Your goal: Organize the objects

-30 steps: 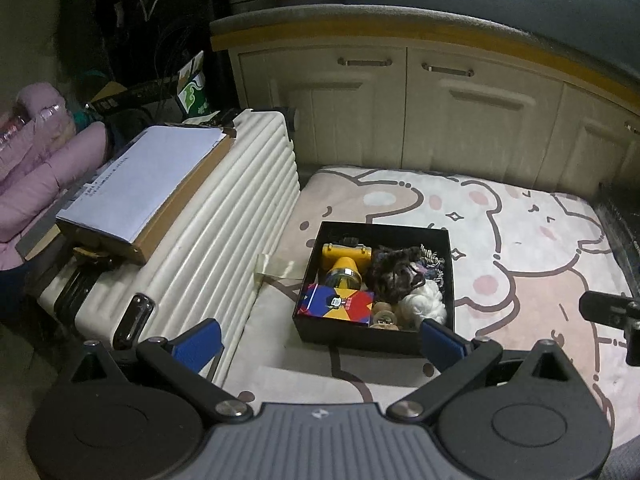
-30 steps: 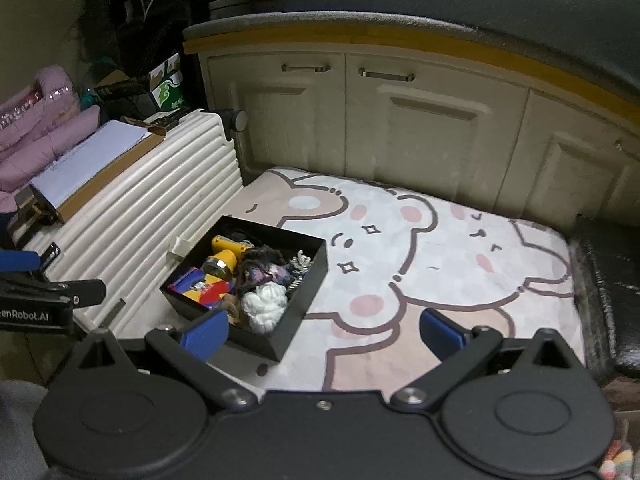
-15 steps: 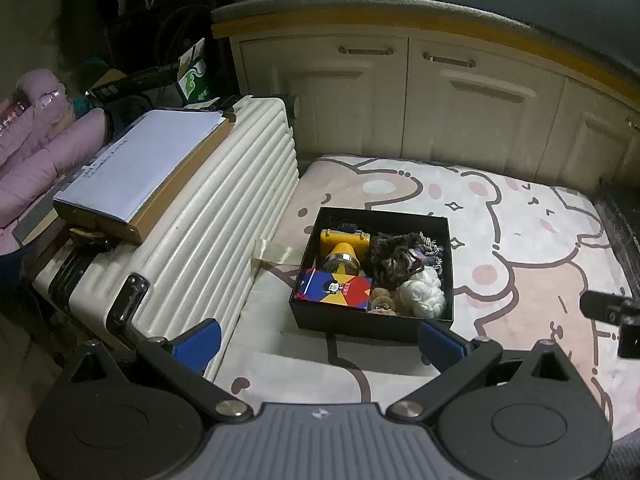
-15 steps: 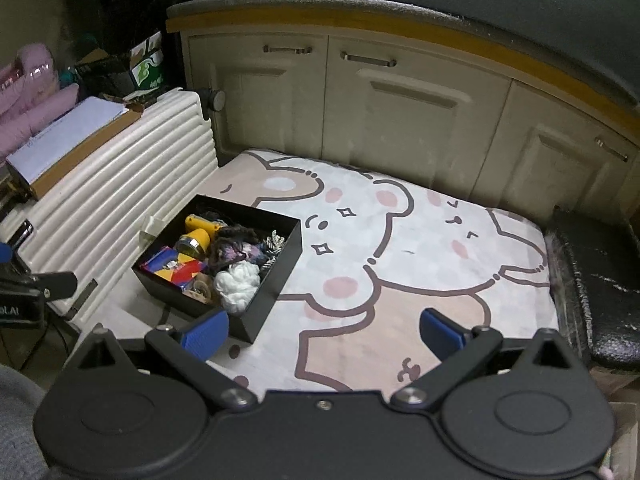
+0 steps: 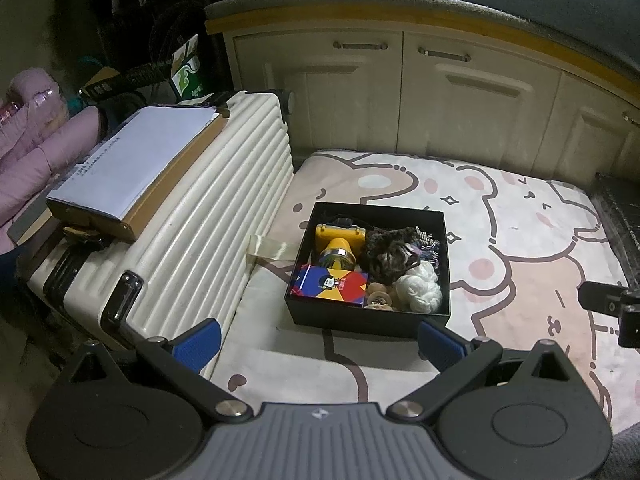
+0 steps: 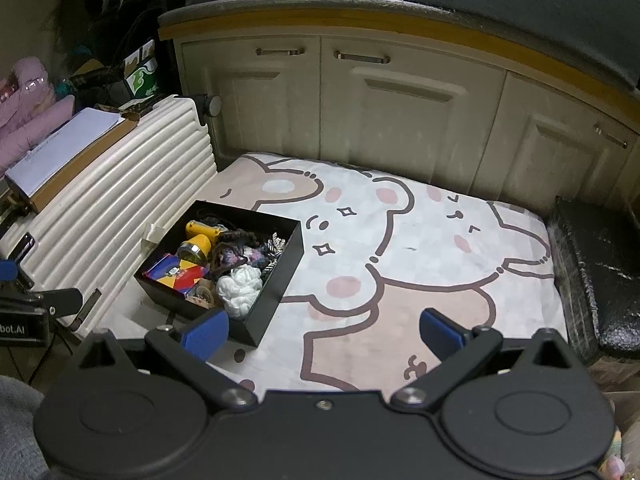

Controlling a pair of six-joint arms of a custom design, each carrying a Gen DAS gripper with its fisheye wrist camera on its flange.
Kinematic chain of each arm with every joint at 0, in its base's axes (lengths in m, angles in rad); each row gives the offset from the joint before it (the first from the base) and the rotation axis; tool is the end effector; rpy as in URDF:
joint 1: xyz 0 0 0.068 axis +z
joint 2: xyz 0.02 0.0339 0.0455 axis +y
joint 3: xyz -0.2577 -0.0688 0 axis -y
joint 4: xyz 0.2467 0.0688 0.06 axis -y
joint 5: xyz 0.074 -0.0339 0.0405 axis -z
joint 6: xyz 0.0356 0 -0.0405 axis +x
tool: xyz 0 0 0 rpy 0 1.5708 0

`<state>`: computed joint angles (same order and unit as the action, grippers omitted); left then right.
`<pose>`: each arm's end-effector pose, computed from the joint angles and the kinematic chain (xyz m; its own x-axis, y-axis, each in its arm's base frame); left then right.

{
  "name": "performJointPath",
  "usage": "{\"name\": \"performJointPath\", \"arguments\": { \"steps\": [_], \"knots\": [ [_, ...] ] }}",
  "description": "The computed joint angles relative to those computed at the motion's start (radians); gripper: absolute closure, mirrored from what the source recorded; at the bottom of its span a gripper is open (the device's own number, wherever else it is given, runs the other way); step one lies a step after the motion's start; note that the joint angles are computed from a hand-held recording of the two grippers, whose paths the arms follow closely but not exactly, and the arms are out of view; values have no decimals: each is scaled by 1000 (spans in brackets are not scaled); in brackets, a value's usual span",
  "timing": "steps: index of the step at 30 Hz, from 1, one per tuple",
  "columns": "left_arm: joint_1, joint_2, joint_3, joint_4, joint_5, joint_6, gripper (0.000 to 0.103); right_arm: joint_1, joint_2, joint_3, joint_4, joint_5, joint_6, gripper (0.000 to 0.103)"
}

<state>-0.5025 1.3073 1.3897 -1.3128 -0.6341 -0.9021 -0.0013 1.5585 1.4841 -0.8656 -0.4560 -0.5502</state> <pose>0.2100 -0.0914 0.3456 -0.6806 -0.3473 -0.6452 -0.5151 0.8530 0.0843 0.3298 0.0152 0.3271 -0.5532 -0.4687 -0.6887 -0.6426 0.7662 -0.0052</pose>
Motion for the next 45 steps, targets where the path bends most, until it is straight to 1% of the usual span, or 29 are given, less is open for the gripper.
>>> {"name": "performJointPath", "arguments": {
  "steps": [9,45],
  "knots": [
    [2,-1,-2,-4,0,-3,0,13,-6,-6,3,17,-3,0],
    [2,0,-1,-10,3,-12,0,18,-14,-17,14,25,-8,0]
  ]
}}
